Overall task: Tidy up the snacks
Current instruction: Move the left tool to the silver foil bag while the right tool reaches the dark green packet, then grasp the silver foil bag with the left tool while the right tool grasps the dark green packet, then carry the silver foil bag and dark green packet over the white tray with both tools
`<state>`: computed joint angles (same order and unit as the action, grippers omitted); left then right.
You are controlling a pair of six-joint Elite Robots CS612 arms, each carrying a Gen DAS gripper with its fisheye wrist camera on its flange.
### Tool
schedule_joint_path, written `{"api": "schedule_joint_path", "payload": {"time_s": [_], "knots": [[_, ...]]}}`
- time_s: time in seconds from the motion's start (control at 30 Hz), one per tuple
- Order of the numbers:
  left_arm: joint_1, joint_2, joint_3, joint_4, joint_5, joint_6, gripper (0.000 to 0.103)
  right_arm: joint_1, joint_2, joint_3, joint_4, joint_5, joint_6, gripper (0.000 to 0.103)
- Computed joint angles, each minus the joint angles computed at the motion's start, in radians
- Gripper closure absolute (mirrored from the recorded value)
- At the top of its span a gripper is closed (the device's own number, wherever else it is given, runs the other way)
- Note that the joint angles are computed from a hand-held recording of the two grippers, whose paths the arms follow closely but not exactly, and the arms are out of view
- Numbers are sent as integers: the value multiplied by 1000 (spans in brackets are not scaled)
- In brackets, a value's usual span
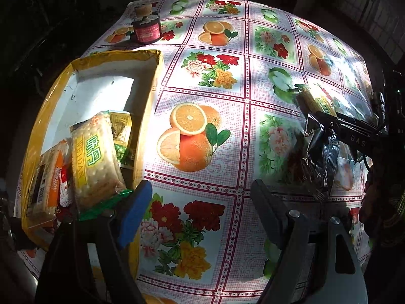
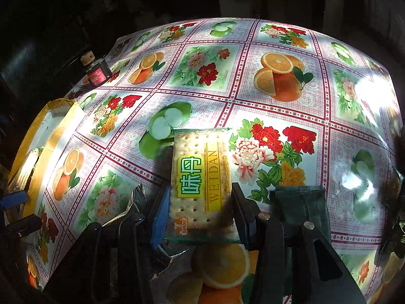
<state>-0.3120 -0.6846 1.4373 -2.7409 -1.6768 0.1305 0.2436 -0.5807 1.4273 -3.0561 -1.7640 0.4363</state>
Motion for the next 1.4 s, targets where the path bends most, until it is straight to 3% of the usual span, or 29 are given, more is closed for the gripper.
{"api": "schedule_joint_path", "payload": {"time_s": [0.17,0.27,0.37,0.43,0.57,0.77,0.9,1.23,1.3,1.33,1.4], "knots": [[2,-10,20,-14,-11,0,22,48,-27,78,-68,80,-29,54],[5,-15,33,-25,-8,3,22,62,-47,152,-213,-3,56,40],[9,-22,46,-35,-7,4,22,52,-71,215,-266,-98,168,40],[11,-28,60,-47,-8,22,22,33,-83,243,-266,-103,218,40],[11,-43,106,-82,-46,127,22,12,-88,252,-248,-121,225,39],[3,-68,166,-97,-155,373,23,-3,-75,215,-190,-147,173,39],[-12,-78,203,-146,-161,485,22,-11,-63,178,-141,-178,139,39],[-47,-61,193,-111,-126,583,21,-13,-43,143,-92,-185,105,40],[-58,-59,206,-128,-94,603,21,-8,-43,142,-88,-200,104,47],[-62,-58,210,-128,-80,612,21,-7,-43,143,-88,-205,103,58],[-58,-56,215,-145,-96,609,21,-5,-45,150,-101,-197,106,59]]}}
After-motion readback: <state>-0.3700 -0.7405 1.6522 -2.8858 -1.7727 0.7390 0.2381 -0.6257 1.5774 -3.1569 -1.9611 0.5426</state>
